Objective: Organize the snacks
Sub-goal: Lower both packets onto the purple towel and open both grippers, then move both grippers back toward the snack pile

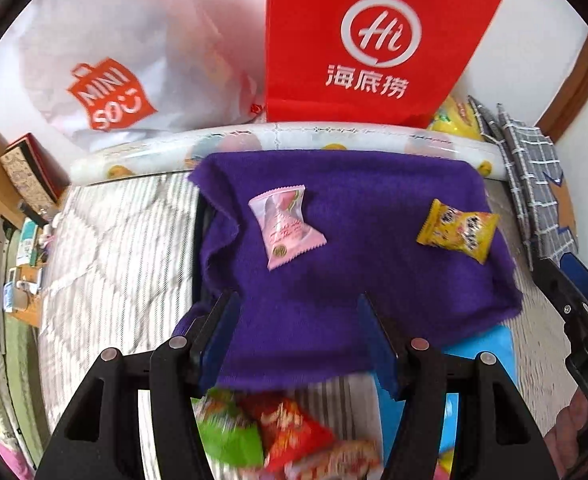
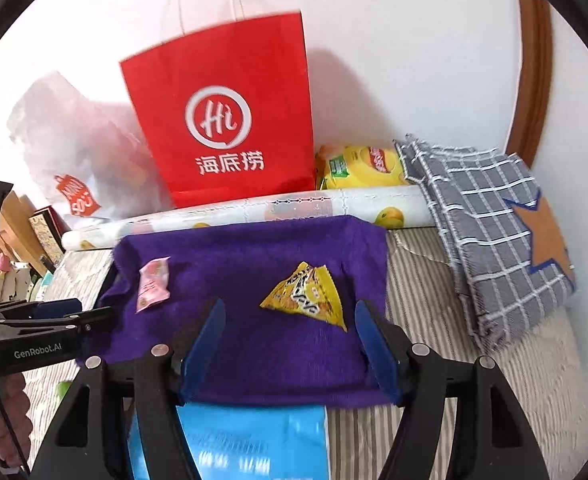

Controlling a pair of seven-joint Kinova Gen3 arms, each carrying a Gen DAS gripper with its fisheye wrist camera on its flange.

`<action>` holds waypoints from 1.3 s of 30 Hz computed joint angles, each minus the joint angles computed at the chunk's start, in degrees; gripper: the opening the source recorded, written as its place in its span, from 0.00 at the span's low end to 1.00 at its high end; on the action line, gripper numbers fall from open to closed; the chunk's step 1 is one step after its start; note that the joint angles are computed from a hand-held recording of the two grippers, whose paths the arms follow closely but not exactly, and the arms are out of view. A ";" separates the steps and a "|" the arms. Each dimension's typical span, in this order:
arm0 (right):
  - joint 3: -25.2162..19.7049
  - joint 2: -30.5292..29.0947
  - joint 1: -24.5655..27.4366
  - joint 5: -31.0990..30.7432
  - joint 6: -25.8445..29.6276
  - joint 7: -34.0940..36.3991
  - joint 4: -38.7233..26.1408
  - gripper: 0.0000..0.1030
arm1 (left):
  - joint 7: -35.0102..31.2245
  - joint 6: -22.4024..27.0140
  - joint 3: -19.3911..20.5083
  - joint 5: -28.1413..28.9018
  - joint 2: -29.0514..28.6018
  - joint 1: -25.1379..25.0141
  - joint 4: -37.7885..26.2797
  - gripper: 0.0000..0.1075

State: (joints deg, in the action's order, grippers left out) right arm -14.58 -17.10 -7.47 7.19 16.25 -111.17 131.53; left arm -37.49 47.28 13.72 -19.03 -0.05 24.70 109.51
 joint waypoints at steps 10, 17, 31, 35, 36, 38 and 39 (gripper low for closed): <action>-4.05 -16.47 0.84 -3.80 9.75 -1.95 3.94 0.64 | 11.60 7.37 10.41 -4.02 -11.32 1.15 4.31 0.73; -4.93 -22.54 -1.09 -6.78 15.12 -2.25 6.24 0.64 | 17.73 9.20 17.16 -3.59 -16.99 -0.26 8.46 0.77; -10.90 -25.73 -1.44 -10.59 15.86 -5.36 11.56 0.64 | 21.00 9.05 24.94 0.06 -22.76 -4.43 15.45 0.77; -10.67 -26.28 -2.69 -11.42 16.10 -5.27 12.40 0.64 | 19.52 6.35 23.48 3.17 -25.40 -5.56 17.77 0.77; -10.55 -26.25 -2.88 -11.59 15.93 -5.23 12.60 0.64 | 19.06 5.94 23.48 3.91 -25.85 -6.08 18.09 0.77; -9.83 -25.94 -4.02 -12.49 15.20 -5.11 13.34 0.64 | 17.90 5.16 23.50 5.20 -26.66 -7.04 18.72 0.77; -9.28 -25.52 -4.84 -13.06 14.80 -4.96 13.61 0.64 | 17.33 4.91 23.74 5.67 -26.91 -7.64 18.91 0.77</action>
